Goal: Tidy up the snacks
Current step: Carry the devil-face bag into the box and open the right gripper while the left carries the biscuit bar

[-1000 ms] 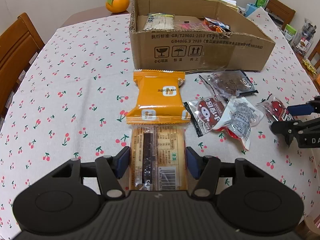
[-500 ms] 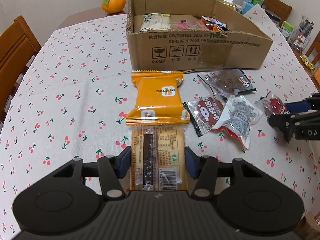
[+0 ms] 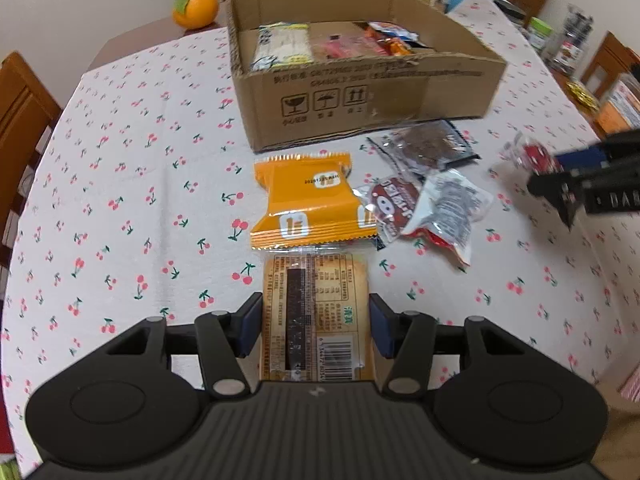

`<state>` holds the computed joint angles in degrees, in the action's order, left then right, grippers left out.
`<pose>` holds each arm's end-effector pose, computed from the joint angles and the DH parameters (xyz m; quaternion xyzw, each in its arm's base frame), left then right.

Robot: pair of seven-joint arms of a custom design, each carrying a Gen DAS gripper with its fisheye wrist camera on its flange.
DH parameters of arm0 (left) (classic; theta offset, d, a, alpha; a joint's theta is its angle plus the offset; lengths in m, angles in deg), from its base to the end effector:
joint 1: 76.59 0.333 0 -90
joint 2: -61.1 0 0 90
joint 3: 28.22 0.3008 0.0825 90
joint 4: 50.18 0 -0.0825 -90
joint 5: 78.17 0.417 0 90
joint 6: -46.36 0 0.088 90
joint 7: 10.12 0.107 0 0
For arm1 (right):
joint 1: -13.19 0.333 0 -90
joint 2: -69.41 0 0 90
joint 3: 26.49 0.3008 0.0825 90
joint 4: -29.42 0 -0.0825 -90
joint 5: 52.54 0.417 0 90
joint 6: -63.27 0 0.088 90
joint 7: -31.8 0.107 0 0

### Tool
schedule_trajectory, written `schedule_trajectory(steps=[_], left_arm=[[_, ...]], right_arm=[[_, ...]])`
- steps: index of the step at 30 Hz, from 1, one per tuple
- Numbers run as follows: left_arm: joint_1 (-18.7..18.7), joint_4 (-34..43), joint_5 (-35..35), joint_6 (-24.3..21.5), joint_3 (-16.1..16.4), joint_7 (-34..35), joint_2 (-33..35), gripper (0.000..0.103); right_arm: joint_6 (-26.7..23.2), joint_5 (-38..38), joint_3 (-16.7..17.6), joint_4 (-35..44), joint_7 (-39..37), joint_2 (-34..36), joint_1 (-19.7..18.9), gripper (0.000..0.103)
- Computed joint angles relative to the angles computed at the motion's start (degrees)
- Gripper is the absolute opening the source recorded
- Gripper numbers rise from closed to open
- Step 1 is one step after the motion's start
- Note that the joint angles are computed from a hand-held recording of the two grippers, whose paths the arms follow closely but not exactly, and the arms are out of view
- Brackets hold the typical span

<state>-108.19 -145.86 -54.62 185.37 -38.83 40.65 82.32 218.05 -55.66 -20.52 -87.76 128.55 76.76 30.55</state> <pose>0.5408 -0.4700 0.4066 -0.5832 0.7780 -0.1835 0.1445 0.5879 0.2540 0.4047 -0.7847 0.5619 -0.1403 0.2207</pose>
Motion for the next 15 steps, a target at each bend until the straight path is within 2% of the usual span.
schedule_trajectory(steps=[6,15], left_arm=[[1.5,-1.0,-3.1,-0.9,-1.6,6.0,-2.4,0.054],[2.4,-2.2,-5.9,-1.5,-2.9,11.0,-5.5,0.054]], right_arm=[[0.2,0.7,0.1,1.0,-2.9,-1.0,-0.3,0.053],[1.7,2.8,0.2,4.7,-6.9,-0.2,-0.7,0.053]])
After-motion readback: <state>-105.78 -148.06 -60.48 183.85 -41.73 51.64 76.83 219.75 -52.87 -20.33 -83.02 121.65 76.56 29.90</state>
